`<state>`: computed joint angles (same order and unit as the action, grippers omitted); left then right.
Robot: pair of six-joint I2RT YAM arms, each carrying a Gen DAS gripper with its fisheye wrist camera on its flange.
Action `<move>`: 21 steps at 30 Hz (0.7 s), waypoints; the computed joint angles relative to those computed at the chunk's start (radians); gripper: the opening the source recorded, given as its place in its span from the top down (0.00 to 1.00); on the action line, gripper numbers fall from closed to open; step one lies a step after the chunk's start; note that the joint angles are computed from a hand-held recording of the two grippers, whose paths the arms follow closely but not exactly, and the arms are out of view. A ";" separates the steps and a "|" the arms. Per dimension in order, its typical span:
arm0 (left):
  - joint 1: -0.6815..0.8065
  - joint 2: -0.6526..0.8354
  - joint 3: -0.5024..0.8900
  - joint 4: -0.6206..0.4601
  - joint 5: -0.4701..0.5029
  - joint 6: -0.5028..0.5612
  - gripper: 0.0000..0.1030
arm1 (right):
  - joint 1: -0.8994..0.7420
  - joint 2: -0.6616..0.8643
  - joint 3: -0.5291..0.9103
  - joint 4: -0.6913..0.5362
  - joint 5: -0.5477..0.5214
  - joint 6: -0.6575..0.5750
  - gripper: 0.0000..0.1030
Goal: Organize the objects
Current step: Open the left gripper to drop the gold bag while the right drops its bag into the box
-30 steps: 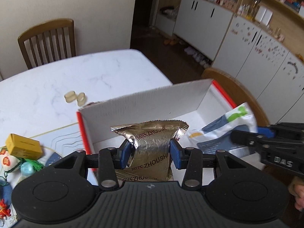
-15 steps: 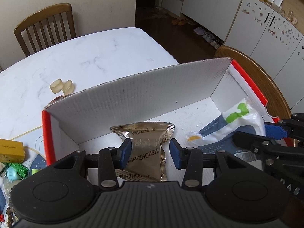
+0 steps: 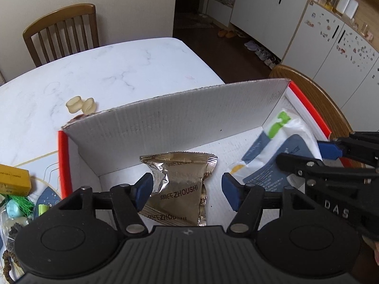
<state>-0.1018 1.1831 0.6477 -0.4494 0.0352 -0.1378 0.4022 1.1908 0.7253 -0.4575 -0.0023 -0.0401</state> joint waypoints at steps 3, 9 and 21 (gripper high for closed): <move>0.012 -0.035 -0.009 -0.012 0.005 -0.005 0.34 | -0.010 -0.008 0.004 0.006 0.008 -0.012 0.58; 0.038 -0.126 -0.029 -0.047 0.020 -0.005 0.34 | -0.032 -0.052 0.004 0.003 0.007 -0.045 0.44; 0.145 -0.371 -0.036 -0.211 0.074 0.031 0.27 | -0.069 -0.177 0.023 -0.092 -0.080 -0.079 0.39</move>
